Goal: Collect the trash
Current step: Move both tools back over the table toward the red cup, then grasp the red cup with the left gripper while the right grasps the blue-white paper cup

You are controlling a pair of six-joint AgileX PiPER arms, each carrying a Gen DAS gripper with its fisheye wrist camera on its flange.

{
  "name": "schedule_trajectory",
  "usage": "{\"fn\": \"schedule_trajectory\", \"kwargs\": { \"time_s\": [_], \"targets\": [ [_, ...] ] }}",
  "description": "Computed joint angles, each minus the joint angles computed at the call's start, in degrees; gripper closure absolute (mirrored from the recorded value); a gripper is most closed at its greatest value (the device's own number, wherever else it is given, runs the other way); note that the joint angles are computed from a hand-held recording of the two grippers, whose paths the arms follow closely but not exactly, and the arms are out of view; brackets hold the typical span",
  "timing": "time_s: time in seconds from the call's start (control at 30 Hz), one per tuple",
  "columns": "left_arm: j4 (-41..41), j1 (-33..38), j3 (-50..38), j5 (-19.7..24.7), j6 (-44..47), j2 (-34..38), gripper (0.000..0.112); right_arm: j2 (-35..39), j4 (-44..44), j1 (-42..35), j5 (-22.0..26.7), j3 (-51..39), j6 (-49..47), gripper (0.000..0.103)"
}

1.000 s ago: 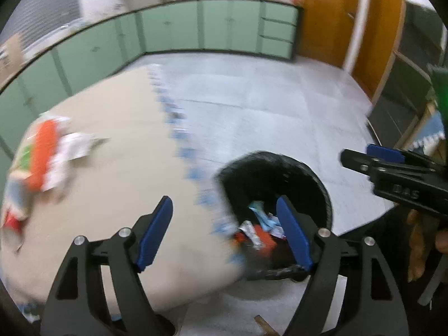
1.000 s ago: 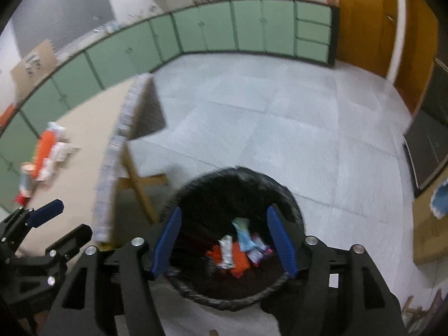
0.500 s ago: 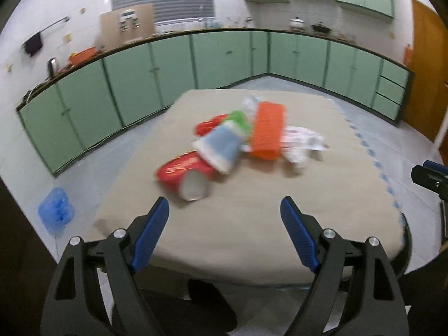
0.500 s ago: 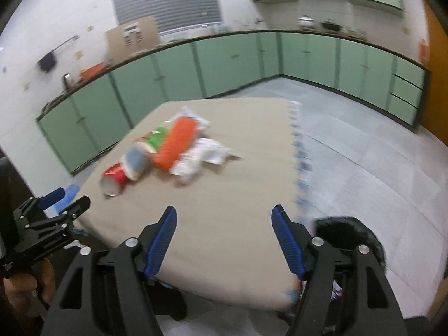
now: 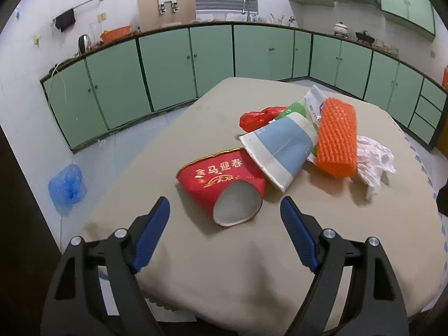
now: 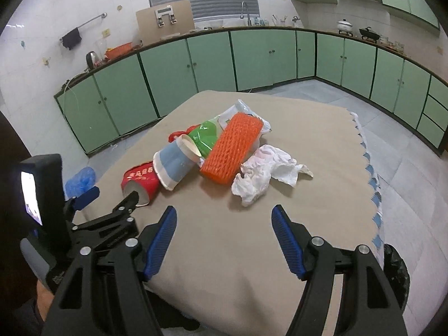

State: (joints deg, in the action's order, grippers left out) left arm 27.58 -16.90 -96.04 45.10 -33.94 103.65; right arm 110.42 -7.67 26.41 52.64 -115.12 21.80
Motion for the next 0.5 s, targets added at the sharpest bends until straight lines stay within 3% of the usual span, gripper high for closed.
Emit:
{"fn": "schedule_trajectory", "kwargs": {
  "time_s": [0.27,0.37,0.5],
  "targets": [
    [-3.83,1.23,-4.27,0.74,3.56,5.31,0.036,9.52,4.46,-1.35,2.97,-12.75,-4.05,0.034],
    [-5.7,2.09,-8.64,3.58,5.37,8.88,0.047,12.65,4.72,-0.99,5.32,-18.21,-4.65,0.034],
    [-6.17,2.97,-7.4,1.87,5.74,7.86,0.053,17.08,4.82,-0.38,8.65,-25.56,-5.05,0.034]
  ]
}}
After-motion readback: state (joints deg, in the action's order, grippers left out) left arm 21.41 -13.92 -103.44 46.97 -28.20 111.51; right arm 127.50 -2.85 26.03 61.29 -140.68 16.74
